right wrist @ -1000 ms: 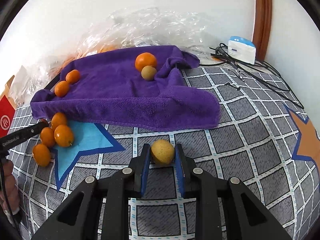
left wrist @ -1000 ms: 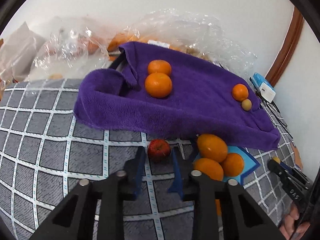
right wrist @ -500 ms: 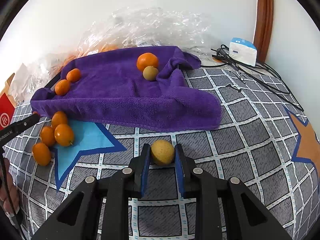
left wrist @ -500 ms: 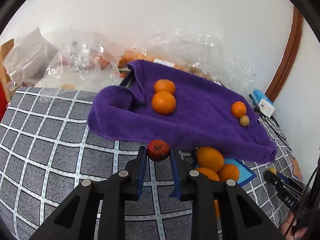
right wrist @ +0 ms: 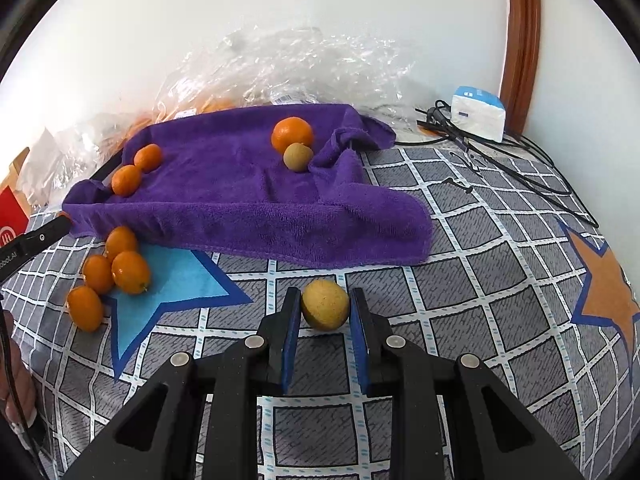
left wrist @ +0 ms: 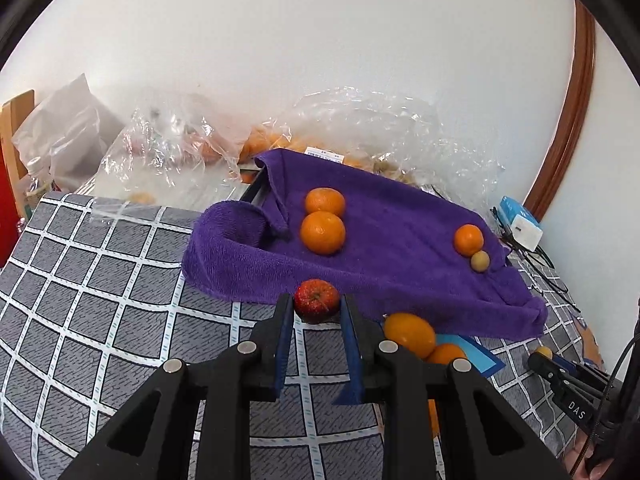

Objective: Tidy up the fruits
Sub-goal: 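Carry the red fruit and yellow-green fruit over the purple towel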

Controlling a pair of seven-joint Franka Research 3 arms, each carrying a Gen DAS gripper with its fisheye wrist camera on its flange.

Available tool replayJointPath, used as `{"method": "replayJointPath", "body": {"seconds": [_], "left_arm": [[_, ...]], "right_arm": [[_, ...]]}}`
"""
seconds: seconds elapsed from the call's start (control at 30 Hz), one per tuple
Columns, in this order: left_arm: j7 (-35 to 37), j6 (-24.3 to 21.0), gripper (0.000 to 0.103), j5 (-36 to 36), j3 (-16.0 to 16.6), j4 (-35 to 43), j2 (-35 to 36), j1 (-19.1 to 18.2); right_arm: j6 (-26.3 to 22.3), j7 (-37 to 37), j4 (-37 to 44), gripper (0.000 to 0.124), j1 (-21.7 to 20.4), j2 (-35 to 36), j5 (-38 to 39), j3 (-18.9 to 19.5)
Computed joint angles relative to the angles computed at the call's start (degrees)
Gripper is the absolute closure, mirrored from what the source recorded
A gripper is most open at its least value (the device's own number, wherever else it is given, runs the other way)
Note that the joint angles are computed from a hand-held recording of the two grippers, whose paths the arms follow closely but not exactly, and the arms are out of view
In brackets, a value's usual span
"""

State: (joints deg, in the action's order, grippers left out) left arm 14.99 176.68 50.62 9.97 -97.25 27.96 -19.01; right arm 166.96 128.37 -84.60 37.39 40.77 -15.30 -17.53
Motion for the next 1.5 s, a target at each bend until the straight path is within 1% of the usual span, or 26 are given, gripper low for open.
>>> {"method": "replayJointPath", "body": {"seconds": [0.1,0.2,0.37,0.5,0.57,0.67,0.8,0.93,0.97,1.0,1.07,1.17,1.2,1.23,1.27,1.3,1.4,1.5], "left_arm": [[-1.57,-0.70,0.080,0.68,1.29,0.34,0.05,-0.89],[-4.13,-0.84,0.080,2.55,2.49,0.70,0.08,-1.63],[-6.37,-0.27,0.080,4.30,1.92,0.52,-0.25,-0.86],[-11.19,0.27,0.080,8.84,4.51,0.44,-0.75,-2.87],[-13.72,-0.26,0.080,11.62,5.05,0.63,-1.00,-3.36],[-16.04,-0.06,0.080,14.16,3.74,0.80,-1.32,-2.03],[-20.16,-0.87,0.080,18.53,2.94,0.91,-1.96,-1.20],[-22.93,-1.07,0.080,21.05,0.95,0.58,-2.75,1.01],[-22.91,-1.32,0.080,21.57,0.36,0.39,-3.12,1.63],[-23.02,-1.70,0.080,22.21,-0.15,0.33,-3.43,2.11],[-25.30,-0.78,0.080,24.24,-0.67,0.34,-3.79,3.10],[-21.78,-2.40,0.080,21.70,-3.26,-0.33,-4.37,5.32],[-20.35,-3.04,0.080,20.73,-3.93,-0.61,-4.65,5.86],[-17.26,-3.95,0.080,18.34,-5.24,-1.14,-5.09,6.87],[-15.48,-4.22,0.080,16.83,-5.87,-1.43,-5.37,7.42],[-14.28,-4.34,0.080,15.69,-6.18,-1.76,-5.73,7.72],[-11.32,-4.48,0.080,13.45,-6.58,-2.60,-7.21,8.14],[-10.88,-6.63,0.080,14.78,-5.85,-1.83,-7.94,7.08]], "right_arm": [[0.18,-0.32,-0.11,0.100,-0.58,-0.09,0.70,0.65],[1.55,-0.01,-0.94,0.100,0.02,-0.39,0.55,-0.09],[3.50,-1.17,-1.89,0.100,-0.13,-0.73,2.05,0.08],[5.43,-1.44,-2.83,0.100,0.33,-0.92,3.67,-0.68],[6.04,-1.56,-3.09,0.100,0.81,-0.85,4.55,-1.36],[6.62,-1.82,-3.40,0.100,1.46,-0.80,5.73,-2.14],[6.42,-2.74,-3.17,0.100,1.90,-0.55,6.92,-2.52],[6.99,-3.12,-3.61,0.100,2.04,-0.71,7.98,-2.58],[7.11,-3.69,-3.72,0.100,1.58,-0.89,8.36,-1.90],[7.09,-4.85,-3.80,0.100,0.23,-1.29,9.18,-0.04],[6.84,-5.94,-3.85,0.100,-1.00,-1.80,10.58,1.64],[7.09,-6.88,-4.25,0.100,-1.93,-3.02,12.07,2.75],[6.87,-7.24,-3.98,0.100,-1.90,-3.23,12.15,2.59],[6.55,-7.10,-3.51,0.100,-1.17,-3.24,11.80,1.50],[6.21,-7.00,-3.01,0.100,-0.74,-3.19,11.46,0.78],[5.74,-7.21,-2.27,0.100,-0.79,-3.09,11.22,0.70],[4.74,-8.64,0.85,0.100,-2.33,-2.27,11.02,2.32],[3.14,-9.39,6.15,0.100,-3.17,0.14,10.55,2.94]]}}
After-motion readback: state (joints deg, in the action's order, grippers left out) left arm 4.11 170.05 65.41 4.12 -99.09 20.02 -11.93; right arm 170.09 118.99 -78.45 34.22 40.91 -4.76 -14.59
